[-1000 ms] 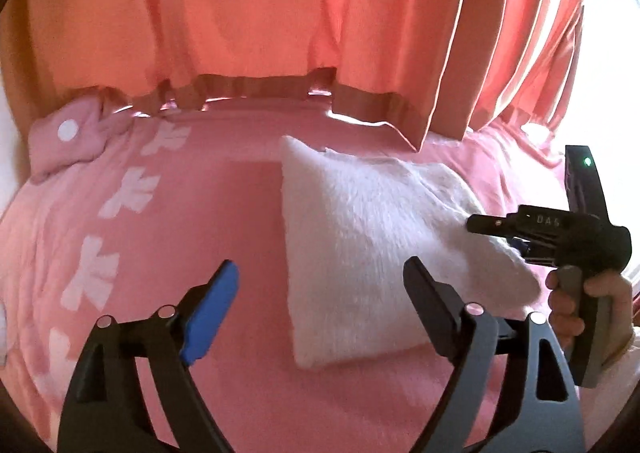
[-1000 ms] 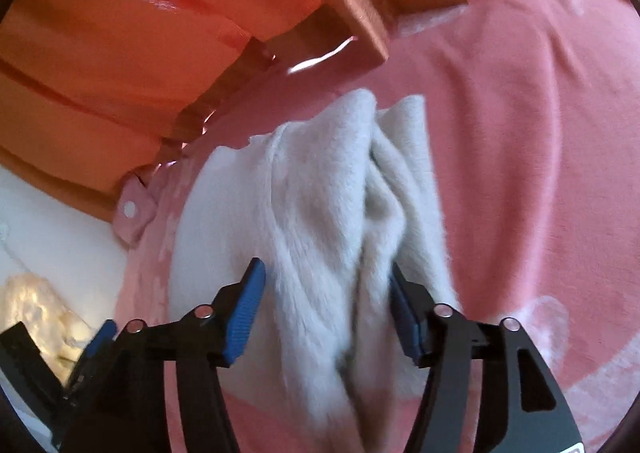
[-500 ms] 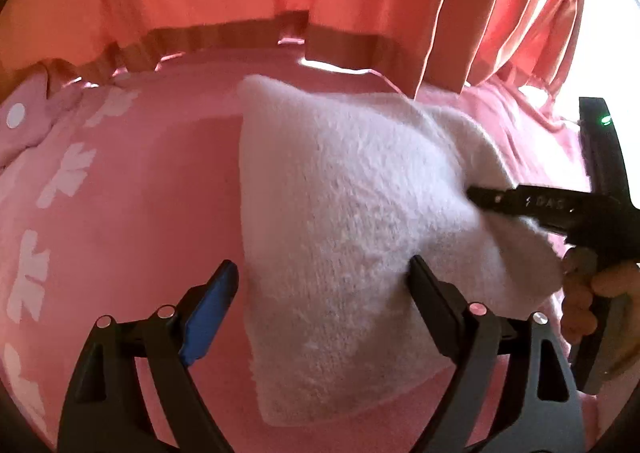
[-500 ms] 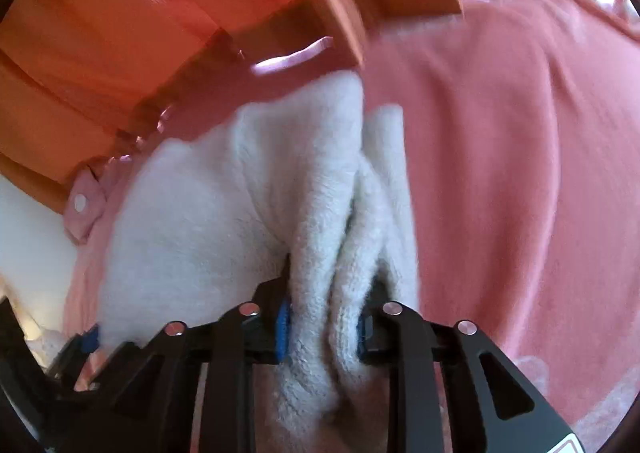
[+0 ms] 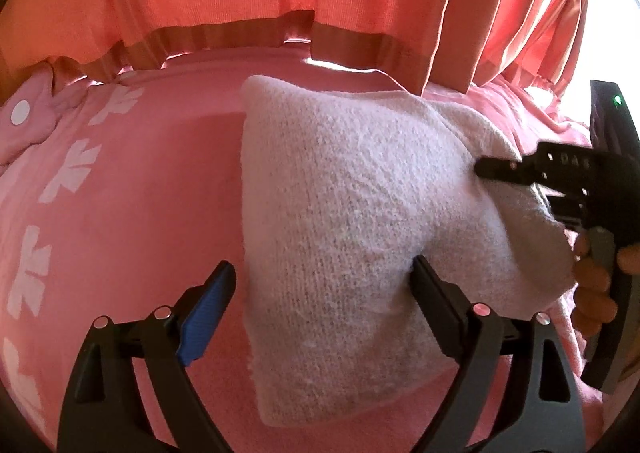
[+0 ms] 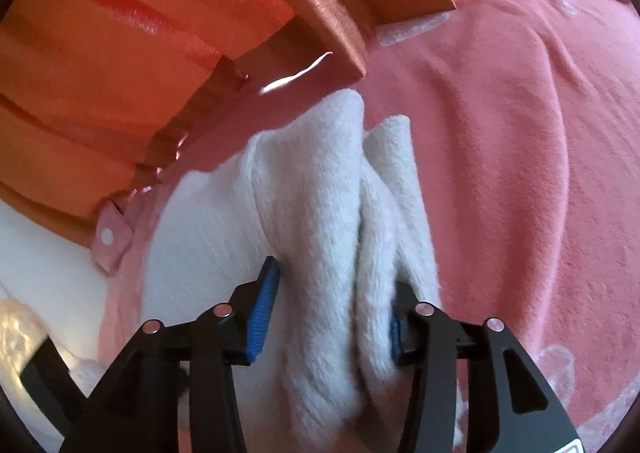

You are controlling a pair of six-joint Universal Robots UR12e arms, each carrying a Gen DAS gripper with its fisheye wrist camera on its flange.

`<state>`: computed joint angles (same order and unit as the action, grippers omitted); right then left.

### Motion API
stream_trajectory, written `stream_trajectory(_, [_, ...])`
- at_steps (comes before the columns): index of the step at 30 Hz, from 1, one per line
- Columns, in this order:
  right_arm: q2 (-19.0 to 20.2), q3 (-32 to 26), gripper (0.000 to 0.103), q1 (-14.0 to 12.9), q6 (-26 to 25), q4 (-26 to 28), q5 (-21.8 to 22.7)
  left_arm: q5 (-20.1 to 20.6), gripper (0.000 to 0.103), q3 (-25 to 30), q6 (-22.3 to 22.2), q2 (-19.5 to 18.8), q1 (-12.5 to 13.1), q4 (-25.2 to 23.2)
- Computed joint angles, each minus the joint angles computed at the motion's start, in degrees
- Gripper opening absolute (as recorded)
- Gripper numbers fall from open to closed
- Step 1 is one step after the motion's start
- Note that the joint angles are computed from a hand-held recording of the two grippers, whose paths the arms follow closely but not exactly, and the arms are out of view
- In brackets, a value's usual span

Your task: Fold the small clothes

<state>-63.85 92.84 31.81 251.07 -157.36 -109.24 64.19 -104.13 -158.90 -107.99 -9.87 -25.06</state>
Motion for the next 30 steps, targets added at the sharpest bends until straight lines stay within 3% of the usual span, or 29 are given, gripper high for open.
stream_trajectory(1, [0.34,-1.03,0.042,0.1,-1.07,1.26,-0.43,-0.01,0.086,0.0,-0.12,0.0,0.03,0.0])
stream_trajectory(2, [0.87,-2.43,0.022,0.67,-4.24,2.03,-2.8,-0.05,0.086,-0.02,-0.44,0.01,0.11,0.24])
stream_trajectory(3, [1.2,-2.97,0.02,1.25,-6.71,0.4,-4.97,-0.13,0.086,-0.3,-1.13,0.15,0.29,1.3])
stream_trajectory(6, [1.52,-3.72,0.018,3.38,-14.25,-12.15,-10.34,0.16,0.086,-1.17,-1.7,0.56,0.7,5.6])
stream_trajectory(7, [1.59,-3.86,0.018,3.72,-14.8,-12.81,-11.81,0.42,0.087,-1.42,-1.57,0.62,0.8,7.15])
stream_trajectory(9, [1.25,-3.42,0.018,3.03,-12.63,-6.94,-11.71,0.66,0.089,-1.21,-1.01,0.42,0.9,7.51])
stream_trajectory(11, [0.96,-3.42,0.02,1.23,-8.16,5.06,-6.55,0.18,0.089,-0.25,-0.24,-0.02,0.94,3.68])
stream_trajectory(12, [1.34,-3.26,0.025,0.63,-6.64,9.5,-4.91,-0.61,0.089,0.02,-0.17,-0.15,1.08,2.05])
stream_trajectory(14, [0.43,-3.37,0.027,1.22,-5.77,11.19,-6.2,-2.93,0.089,0.34,-1.12,-0.22,1.6,-0.58])
stream_trajectory(16, [-0.81,-2.99,0.044,2.75,-3.61,11.51,-12.0,-5.08,0.088,0.44,-1.62,-0.21,2.21,-0.77])
stream_trajectory(17, [-1.16,-2.93,0.065,3.28,-2.08,12.43,-13.98,-6.0,0.09,0.47,-2.08,-0.24,2.51,-0.52])
stream_trajectory(18, [-1.5,-2.49,0.073,3.51,-1.27,12.54,-14.42,-7.0,0.092,0.61,-2.95,-0.39,2.82,-0.21])
stream_trajectory(20, [-1.65,-1.84,0.076,2.83,-1.4,12.41,-10.15,-8.92,0.095,1.21,-5.26,-0.97,3.39,-0.73])
stream_trajectory(21, [-1.46,-1.67,0.076,1.83,-0.92,13.55,-4.96,-9.86,0.095,1.7,-5.86,-1.37,3.59,-2.06])
stream_trajectory(23, [-0.97,-0.96,0.078,0.78,-0.36,11.94,0.84,-13.12,0.097,3.28,-6.16,-2.57,4.04,-7.02])
stream_trajectory(28, [-1.39,2.18,0.085,-0.7,1.24,3.95,5.86,-21.88,0.098,6.45,-5.8,-5.6,4.61,-19.01])
stream_trajectory(30, [-1.51,2.55,0.083,-0.9,0.36,2.99,6.44,-24.17,0.098,6.88,-6.1,-6.5,4.67,-19.84])
